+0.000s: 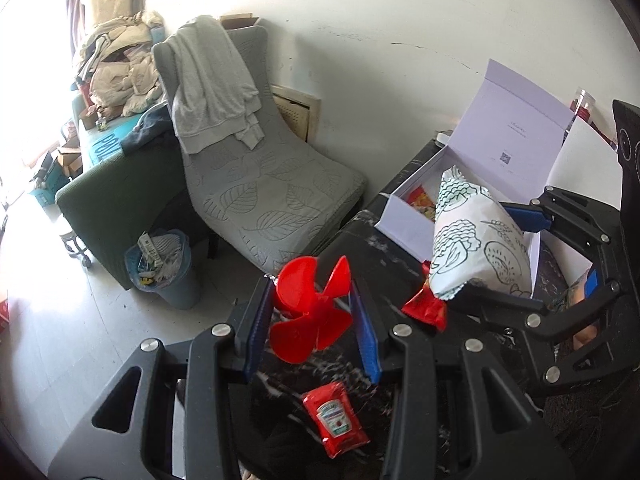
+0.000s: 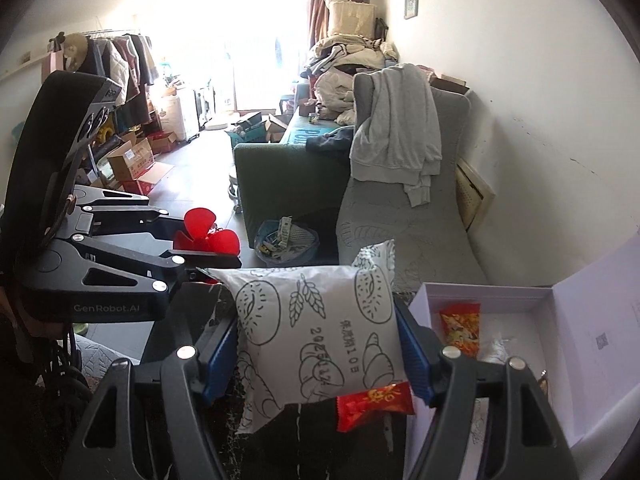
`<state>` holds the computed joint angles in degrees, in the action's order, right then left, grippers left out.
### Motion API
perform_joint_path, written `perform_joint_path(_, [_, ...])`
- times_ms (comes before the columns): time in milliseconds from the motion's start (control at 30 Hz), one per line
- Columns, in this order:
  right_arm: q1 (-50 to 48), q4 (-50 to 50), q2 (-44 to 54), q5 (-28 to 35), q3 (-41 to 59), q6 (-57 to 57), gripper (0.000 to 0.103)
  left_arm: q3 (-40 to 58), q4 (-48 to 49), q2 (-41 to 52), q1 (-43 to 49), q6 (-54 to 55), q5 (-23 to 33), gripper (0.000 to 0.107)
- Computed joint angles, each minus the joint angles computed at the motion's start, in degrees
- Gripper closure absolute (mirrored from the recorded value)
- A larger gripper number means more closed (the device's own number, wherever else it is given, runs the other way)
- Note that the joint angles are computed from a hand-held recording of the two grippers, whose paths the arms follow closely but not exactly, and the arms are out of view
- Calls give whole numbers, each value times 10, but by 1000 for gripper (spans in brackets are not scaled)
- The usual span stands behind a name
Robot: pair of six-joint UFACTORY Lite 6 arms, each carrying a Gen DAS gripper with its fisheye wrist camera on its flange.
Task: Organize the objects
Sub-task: 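Carry the bread packet with the right tool while the left tool carries the fan over the box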
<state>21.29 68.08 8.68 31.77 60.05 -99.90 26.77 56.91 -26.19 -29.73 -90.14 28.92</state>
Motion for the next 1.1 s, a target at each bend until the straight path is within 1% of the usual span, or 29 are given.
perform_joint_path(167, [-38,-11,10,-13,25,32,31,80,40,98,-7,-18,-17,70])
perform_joint_path(400, [-76,-19,25,-18,53,61,31,196,57,216,-2,22,-39,70])
perform_joint_path(567, [-93,-35,36,-33,72,91,31,242,57,264,1,47,-59,70])
perform_joint_path(733, [-107,-70,58,-56,101,148,31,280,50,304,-3,76,-75,70])
perform_joint_path(933, [-129,-84,78,-53,124,173,31,327,35,347,-10,113,-96,70])
perform_joint_path(1100, [-130,-96,69,-84,117,188,32,371,5,385,-11,169,-118,70])
